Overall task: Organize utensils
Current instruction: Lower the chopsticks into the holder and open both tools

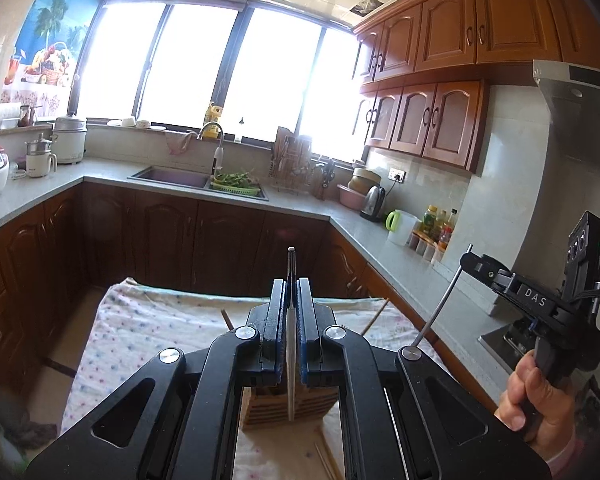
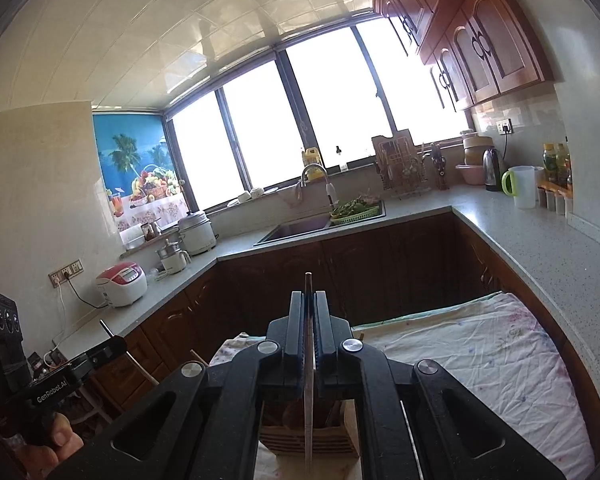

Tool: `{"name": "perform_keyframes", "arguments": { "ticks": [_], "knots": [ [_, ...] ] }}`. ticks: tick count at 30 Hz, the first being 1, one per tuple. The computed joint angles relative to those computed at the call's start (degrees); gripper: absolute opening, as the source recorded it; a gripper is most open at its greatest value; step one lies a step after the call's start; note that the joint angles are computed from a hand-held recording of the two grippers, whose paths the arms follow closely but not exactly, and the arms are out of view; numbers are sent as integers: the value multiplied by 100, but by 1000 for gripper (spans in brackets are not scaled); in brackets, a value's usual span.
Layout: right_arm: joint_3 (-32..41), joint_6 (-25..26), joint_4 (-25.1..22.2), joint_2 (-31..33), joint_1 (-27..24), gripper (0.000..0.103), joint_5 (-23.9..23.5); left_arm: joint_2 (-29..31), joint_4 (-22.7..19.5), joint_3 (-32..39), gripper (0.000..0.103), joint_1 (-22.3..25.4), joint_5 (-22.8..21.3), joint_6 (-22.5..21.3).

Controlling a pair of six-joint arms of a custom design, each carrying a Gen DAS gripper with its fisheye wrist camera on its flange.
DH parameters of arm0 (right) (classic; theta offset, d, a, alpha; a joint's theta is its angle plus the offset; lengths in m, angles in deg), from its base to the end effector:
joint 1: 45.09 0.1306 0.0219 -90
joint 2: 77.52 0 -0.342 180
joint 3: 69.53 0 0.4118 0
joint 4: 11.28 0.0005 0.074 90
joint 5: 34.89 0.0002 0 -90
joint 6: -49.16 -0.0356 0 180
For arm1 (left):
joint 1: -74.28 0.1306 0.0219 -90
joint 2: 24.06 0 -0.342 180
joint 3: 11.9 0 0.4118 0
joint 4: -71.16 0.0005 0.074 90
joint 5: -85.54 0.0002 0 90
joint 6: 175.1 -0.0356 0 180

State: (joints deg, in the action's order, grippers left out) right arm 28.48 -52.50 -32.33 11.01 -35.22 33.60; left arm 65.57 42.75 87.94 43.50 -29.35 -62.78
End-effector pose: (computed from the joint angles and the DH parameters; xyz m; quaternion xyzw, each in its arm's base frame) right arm 0.5143 0.1022 0.5186 -0.1061 0.7629 0.2581 0.5832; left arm 0.4592 -0.2567 0.5122 -0.0677 0.7982 -0.0998 0.5902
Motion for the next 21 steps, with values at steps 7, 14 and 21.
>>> {"name": "perform_keyframes", "arguments": {
  "ticks": [7, 14, 21],
  "knots": [
    [399, -24, 351, 513, 162, 4, 329, 525, 300, 402, 4, 171, -131, -180],
    [154, -20, 660, 721, 254, 4, 541, 853, 341, 321, 4, 251, -104, 95],
    [-83, -5, 635, 821, 259, 4, 567, 1053, 131, 193, 4, 247, -4, 329]
  ]
}}
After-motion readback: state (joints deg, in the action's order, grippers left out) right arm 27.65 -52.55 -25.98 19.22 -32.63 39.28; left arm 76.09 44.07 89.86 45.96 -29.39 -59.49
